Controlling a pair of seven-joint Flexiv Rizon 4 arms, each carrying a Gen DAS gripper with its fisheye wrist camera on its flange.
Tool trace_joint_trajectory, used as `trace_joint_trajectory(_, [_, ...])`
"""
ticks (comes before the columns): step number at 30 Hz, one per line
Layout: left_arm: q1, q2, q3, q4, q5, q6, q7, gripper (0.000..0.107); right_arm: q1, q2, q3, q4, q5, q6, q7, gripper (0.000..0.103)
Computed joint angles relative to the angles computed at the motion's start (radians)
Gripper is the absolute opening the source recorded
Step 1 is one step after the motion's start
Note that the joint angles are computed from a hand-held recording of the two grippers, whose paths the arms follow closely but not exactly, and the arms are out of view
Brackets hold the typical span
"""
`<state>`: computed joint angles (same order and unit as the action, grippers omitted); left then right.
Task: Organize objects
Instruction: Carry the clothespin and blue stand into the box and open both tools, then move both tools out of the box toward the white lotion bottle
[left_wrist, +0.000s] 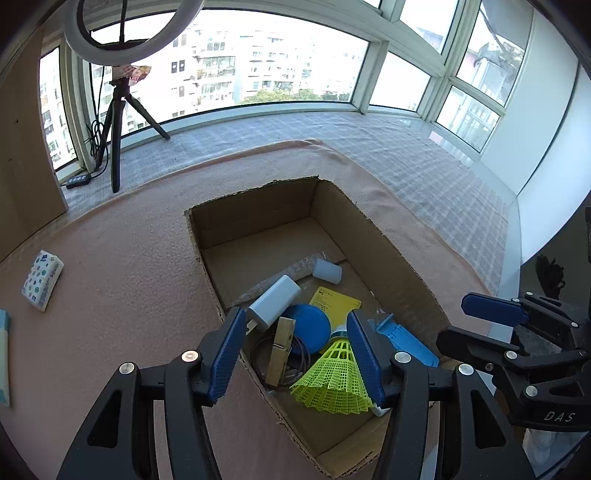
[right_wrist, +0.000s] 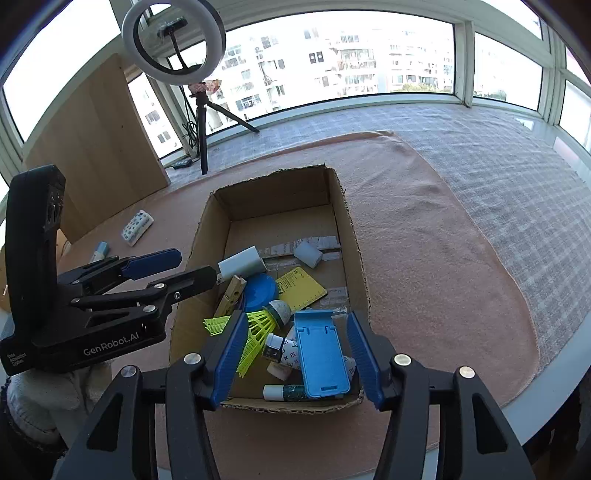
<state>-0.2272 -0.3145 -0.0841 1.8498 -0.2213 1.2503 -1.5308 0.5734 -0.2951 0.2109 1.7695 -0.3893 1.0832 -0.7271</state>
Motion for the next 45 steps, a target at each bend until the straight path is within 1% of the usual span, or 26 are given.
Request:
trace_joint_trajectory(10, [0.000,0.033,0.014,0.027,0.019,0.004,-0.017,0.060,-0.001,-0.004,0.009,-0.009,0.027,-0.005,0.001,0.053])
trace_joint_trajectory(18, [0.029,0.102,0.027,0.101,0.006,0.013,-0.014,0.060,0.018,-0.032,0.023,-0.052,0.056,-0.002,-0.016,0.056])
trace_joint_trajectory(23, [0.052,0.155,0.035,0.162,-0.021,0.024,0.003,0.060,0.043,-0.062,0.033,-0.098,0.071,-0.016,-0.044,0.056])
trace_joint_trajectory(34, [0.112,0.266,0.085,0.316,-0.065,0.038,0.023,0.060,0.101,-0.146,0.052,-0.222,0.117,-0.062,-0.108,0.056])
trace_joint_trajectory(45, [0.178,0.349,0.140,0.432,-0.142,0.034,0.110,0.060,0.156,-0.254,0.067,-0.396,0.180,-0.125,-0.191,0.056])
